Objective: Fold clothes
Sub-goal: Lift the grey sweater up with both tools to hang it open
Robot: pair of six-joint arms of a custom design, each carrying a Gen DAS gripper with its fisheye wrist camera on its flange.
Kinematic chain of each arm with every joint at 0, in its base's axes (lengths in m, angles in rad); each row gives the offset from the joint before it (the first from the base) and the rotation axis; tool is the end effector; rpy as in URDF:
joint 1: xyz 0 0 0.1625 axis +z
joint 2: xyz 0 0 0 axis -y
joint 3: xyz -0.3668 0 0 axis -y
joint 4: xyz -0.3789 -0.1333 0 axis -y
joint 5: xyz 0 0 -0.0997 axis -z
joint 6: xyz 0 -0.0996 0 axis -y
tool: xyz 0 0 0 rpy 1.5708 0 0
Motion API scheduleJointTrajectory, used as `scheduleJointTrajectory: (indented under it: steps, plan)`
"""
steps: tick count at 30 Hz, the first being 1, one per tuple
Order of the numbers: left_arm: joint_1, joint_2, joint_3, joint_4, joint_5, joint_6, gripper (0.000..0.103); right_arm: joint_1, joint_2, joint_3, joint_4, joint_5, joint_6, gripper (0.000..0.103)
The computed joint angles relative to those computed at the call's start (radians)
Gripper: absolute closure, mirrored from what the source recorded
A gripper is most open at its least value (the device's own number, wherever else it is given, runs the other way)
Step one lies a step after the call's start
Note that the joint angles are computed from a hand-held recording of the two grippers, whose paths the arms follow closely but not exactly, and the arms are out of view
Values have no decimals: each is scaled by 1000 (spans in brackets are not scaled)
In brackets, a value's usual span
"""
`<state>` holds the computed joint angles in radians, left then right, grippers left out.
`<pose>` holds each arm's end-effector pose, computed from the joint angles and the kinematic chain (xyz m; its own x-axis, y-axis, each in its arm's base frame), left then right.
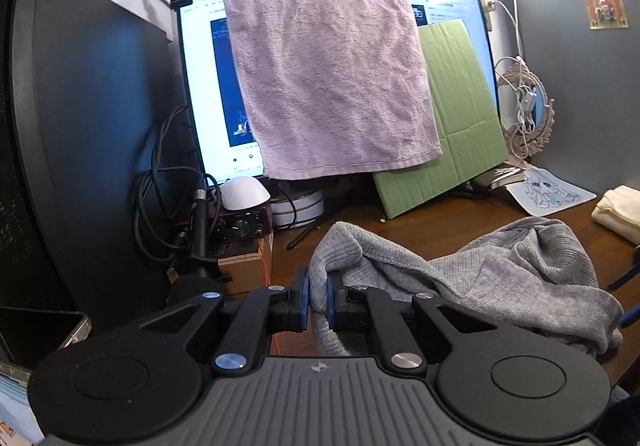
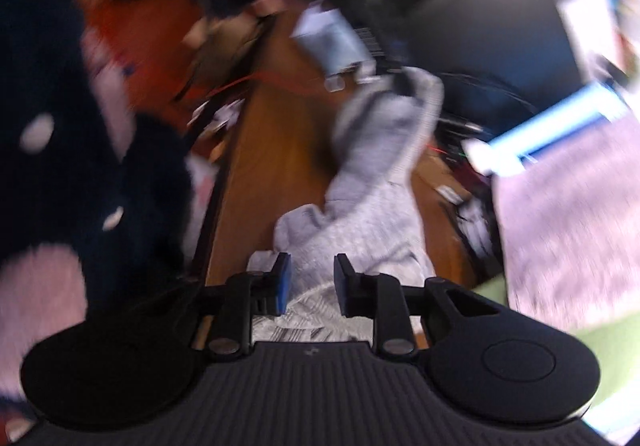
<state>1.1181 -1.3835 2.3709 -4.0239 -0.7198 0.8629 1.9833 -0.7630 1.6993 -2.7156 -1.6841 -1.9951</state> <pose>0.0329 -0.4083 0.2989 -0.5633 -0.1781 -0.8068 0.7287 0.3532 -0.5867 0.3554 -0.5078 0.0347 0.7360 -0.6616 0.1431 -0.6766 -0.7125 0.1860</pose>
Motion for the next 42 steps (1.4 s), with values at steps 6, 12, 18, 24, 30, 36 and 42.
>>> scheduleJointTrajectory:
  steps: [6, 12, 18, 24, 30, 36, 42]
  plan:
    - [1, -12, 15, 17, -23, 23, 95, 46, 90, -119, 100, -160, -95, 74]
    - [7, -23, 24, 37, -41, 36, 95, 62, 142, -227, 201, -222, -5, 76]
    - [-7, -24, 22, 17, -31, 59, 95, 40, 121, -233, 206, -140, 99, 93]
    - [-58, -32, 8, -39, -23, 141, 95, -36, 25, -212, 120, 198, 440, 93]
    - [-161, -16, -65, -118, -23, 352, 95, -102, -4, -134, -333, 460, 769, 94]
    - [-313, -49, -177, -120, -20, 571, 95, -69, 2, -154, -628, 530, 851, 94]
    - [-506, -116, -262, -128, 49, 720, 95, -2, -62, -175, -766, 568, 921, 94]
